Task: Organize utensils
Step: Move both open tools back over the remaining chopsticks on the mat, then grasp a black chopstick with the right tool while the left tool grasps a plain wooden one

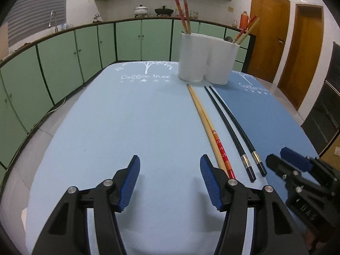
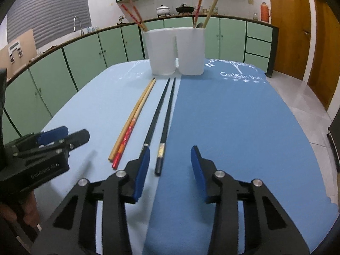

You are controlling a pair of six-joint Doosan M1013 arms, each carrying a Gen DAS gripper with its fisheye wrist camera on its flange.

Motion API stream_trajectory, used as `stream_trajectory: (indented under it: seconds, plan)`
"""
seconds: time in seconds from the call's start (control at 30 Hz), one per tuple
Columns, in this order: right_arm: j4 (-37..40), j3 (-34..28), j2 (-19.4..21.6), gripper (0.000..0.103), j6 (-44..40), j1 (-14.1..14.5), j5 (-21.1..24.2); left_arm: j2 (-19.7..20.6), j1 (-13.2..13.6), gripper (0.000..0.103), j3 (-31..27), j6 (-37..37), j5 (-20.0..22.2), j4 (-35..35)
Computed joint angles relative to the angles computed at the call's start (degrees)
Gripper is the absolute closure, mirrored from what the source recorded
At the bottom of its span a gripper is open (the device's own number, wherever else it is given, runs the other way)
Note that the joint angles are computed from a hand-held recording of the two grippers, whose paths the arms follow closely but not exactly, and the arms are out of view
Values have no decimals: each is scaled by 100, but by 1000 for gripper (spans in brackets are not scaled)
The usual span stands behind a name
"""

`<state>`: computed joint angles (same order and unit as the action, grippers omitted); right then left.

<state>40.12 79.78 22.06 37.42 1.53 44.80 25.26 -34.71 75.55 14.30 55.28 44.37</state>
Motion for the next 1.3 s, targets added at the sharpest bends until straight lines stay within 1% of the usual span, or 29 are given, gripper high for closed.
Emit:
stream_trajectory:
  seconds: [0.03, 0.1, 0.2, 0.27, 0.3, 0.37, 0.47, 0.57, 0.67, 0.83, 0.97, 1.3]
  plan:
    - [-62, 35, -12, 70, 8, 25, -42, -6, 3, 45, 15, -27, -10, 9]
    - [-165, 45, -11, 77, 32, 59, -85, -20, 2, 45, 48, -81, -18, 30]
    - [-303, 70, -12, 83, 111, 100, -176, -35, 4, 45, 77, -114, -33, 29]
    - [-341, 68, -5, 84, 90, 116, -190, -41, 9, 45, 84, -121, -59, 16]
    - [-368, 73, -7, 87, 69, 127, -186, -41, 9, 45, 86, -114, -72, 13]
    - [-432, 65, 0, 90, 45, 145, -152, -32, 10, 45, 75, -72, -91, -11]
    - [-526, 66, 5, 92, 44, 169, -170, -17, 14, 45, 54, -2, -147, -65]
    - [-610, 21, 28, 96, 125, 176, -141, 14, 11, 45, 12, 140, -204, -164]
    - [-596, -45, 58, 97, 202, 144, -55, 55, -1, 45, -49, 336, -251, -279]
    - [-684, -127, 105, 97, 404, 77, -79, 135, -27, 45, -164, 642, -283, -477]
    - [-737, -188, 141, 97, 543, 17, -98, 237, -26, 45, -292, 855, -222, -637]
    - [-617, -238, 196, 97, 553, -61, -7, 335, -36, 46, -416, 818, 6, -578]
